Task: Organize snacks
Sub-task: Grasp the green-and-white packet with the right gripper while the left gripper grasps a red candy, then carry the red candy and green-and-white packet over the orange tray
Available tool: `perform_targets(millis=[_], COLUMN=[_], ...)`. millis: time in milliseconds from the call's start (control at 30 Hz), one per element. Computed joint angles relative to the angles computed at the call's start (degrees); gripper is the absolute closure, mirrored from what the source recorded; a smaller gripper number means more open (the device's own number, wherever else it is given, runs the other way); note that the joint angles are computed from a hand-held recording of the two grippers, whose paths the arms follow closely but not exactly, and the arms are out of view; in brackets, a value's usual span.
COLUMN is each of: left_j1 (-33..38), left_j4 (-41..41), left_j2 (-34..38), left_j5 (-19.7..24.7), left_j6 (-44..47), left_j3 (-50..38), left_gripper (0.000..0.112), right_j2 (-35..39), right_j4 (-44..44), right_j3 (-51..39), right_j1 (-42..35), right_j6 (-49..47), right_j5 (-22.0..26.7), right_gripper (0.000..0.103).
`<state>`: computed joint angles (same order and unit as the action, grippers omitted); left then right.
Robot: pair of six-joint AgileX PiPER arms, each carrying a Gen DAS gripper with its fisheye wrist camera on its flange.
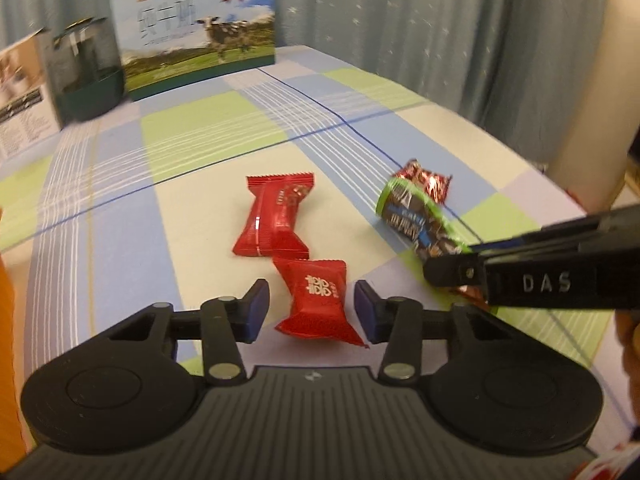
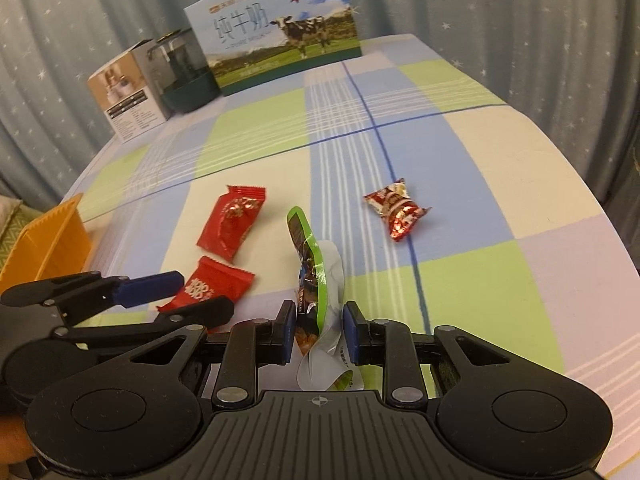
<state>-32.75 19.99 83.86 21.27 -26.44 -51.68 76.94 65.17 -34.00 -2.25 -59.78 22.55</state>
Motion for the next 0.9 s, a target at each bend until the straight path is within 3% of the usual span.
perform_targets(millis=[200,567,767,900], left_j1=[-1.25,-0.45,-0.83,-0.58], left_j4=[2.10,-3.59,-3.48,-3.95], left_j2=[1.30,-2.90,-7.86,-11.47], left_j5=[0.89,3.11,5.50,7.76], left_j6=[-0.35,0.01,-1.20,-1.68], left_j3=[-0.74,0.69,2.71,3.69], left_gripper=[0.087,0.089,0.089,0.089], right_j2=[0.15,-0.13,-1.83,-5.97], right_j4=[2.50,-1.97,2.16,-0.60], right_j3=[0.56,1.55,1.90,3.04], right_j1=[0.19,7.26,4.54,4.13], right_j6=[-2.93,-1.48,-3.00,3.30], right_j5=[-1.31,-9.75,-5.31,-3.10], right_gripper=[0.076,0.075,0.077,0.077])
